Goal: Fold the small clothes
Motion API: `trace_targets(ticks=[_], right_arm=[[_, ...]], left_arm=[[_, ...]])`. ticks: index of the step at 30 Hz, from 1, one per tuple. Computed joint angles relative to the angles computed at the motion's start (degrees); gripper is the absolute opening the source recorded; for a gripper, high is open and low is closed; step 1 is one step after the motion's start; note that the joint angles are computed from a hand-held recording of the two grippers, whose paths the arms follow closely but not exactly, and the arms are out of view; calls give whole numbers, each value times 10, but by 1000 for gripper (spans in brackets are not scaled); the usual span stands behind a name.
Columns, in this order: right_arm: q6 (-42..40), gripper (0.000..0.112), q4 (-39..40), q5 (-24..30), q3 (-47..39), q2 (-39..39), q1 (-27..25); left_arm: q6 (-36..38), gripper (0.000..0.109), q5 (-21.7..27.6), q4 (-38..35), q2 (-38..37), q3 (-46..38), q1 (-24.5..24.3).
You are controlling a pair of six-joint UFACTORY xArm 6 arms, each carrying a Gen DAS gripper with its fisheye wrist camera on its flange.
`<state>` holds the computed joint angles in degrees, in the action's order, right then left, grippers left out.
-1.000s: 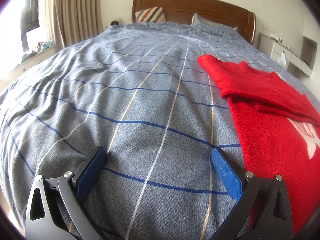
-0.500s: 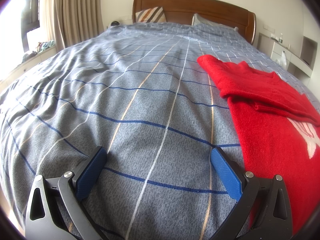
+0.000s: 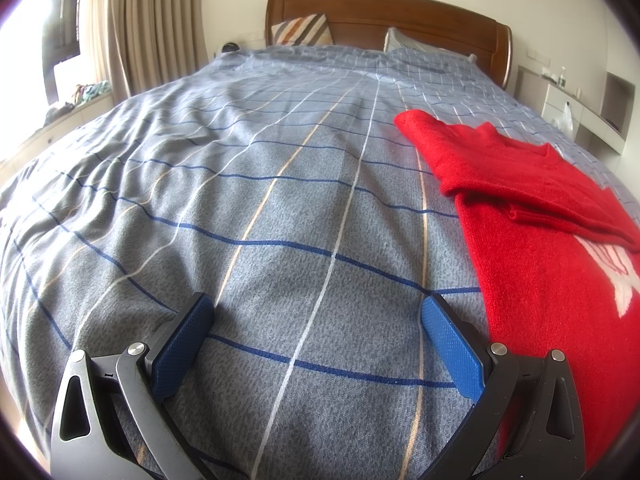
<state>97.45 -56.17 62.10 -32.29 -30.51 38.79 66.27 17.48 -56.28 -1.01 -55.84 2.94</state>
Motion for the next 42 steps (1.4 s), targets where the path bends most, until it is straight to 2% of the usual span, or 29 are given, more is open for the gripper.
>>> trace_targets(ticks=[23,27,29,31,34,37,39,42], right_arm=[[1,84,-1,1,0,0,1],[9,85,-10,-16,15,-17,-3],[-5,84,1,-39,29,-47,-12],[-32,84,26,-61,39,-87,-11],[-51,84,43,-92,55,-154,37],[-140,84,141,-169,57,-165,75],[-171,84,201,-208,57,-149,99],[-175,84,251,-247,54,-117,119]], left_arm=[[2,103,-1,-1,0,1,0],[-25,103,1,28,-10,8,2],[-71,102,36,82,-26,12,17],[-89,102,101,107,-56,19,43],[-87,102,219,129,-111,41,84],[-106,102,321,180,-147,56,102],[-122,102,348,213,-166,71,98],[-152,101,364,251,-190,97,85]])
